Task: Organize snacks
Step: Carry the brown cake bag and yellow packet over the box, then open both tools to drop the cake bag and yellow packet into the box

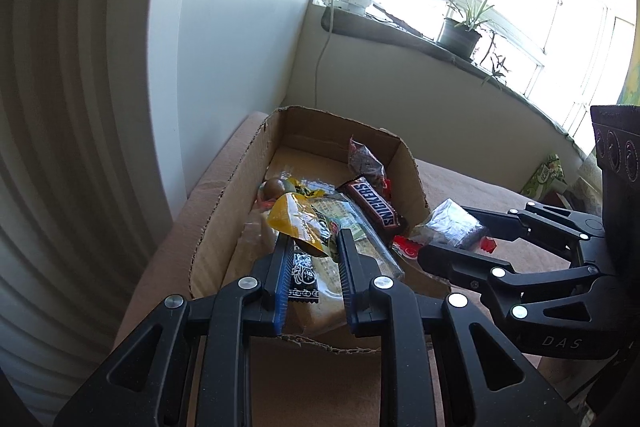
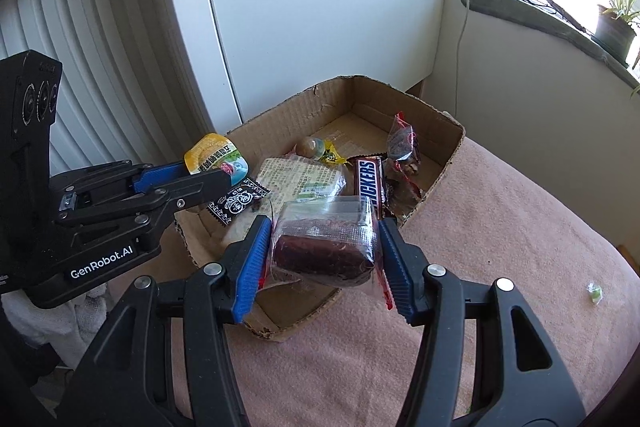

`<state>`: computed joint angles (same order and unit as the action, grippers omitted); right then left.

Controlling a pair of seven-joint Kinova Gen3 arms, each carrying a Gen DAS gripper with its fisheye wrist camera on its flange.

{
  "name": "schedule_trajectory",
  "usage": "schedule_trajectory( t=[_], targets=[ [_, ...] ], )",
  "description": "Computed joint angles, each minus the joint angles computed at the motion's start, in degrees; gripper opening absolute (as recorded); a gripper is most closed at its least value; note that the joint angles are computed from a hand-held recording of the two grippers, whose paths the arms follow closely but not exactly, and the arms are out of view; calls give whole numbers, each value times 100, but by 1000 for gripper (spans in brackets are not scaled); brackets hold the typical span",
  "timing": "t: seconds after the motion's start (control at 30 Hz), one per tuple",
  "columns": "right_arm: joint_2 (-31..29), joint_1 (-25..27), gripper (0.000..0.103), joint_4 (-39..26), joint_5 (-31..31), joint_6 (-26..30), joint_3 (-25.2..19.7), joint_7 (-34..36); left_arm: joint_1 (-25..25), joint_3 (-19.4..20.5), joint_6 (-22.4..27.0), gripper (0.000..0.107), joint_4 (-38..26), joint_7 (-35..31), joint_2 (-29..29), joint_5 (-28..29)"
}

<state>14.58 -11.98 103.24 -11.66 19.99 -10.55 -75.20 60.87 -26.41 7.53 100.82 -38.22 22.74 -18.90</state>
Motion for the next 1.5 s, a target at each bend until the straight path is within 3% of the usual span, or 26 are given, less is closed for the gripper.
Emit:
schedule_trajectory(
  t=[0.5, 0.6, 0.7, 1.2, 1.3, 1.43, 1.47, 1.5],
  targets=[
    [220, -446, 65, -204, 527, 117, 212, -424, -146, 153, 154, 21, -88, 112, 3, -164],
    [221, -411, 66, -231, 546, 138, 179, -431, -123, 128, 179, 22, -86, 212, -14, -250],
    [198, -362, 66, -209, 527, 114, 148, -422, -72, 62, 207, 34, -91, 346, -11, -344],
    [-83, 41, 67, 106, 103, -1, 42, -72, -68, 147, 294, 35, -127, 719, -47, -734],
    [-173, 119, 67, 190, 19, -19, 56, -30, 83, 30, 345, 48, -173, 880, -25, -897],
    [-314, 230, 68, 321, -92, -37, 78, 68, 118, 68, 411, 54, -229, 1044, -26, -1083],
    [-355, 267, 69, 367, -132, -52, 77, 109, 151, 53, 419, 57, -237, 1107, -26, -1147],
    [-400, 300, 78, 425, -173, -91, 77, 151, 195, 29, 419, 62, -246, 1175, -25, -1217]
  ],
)
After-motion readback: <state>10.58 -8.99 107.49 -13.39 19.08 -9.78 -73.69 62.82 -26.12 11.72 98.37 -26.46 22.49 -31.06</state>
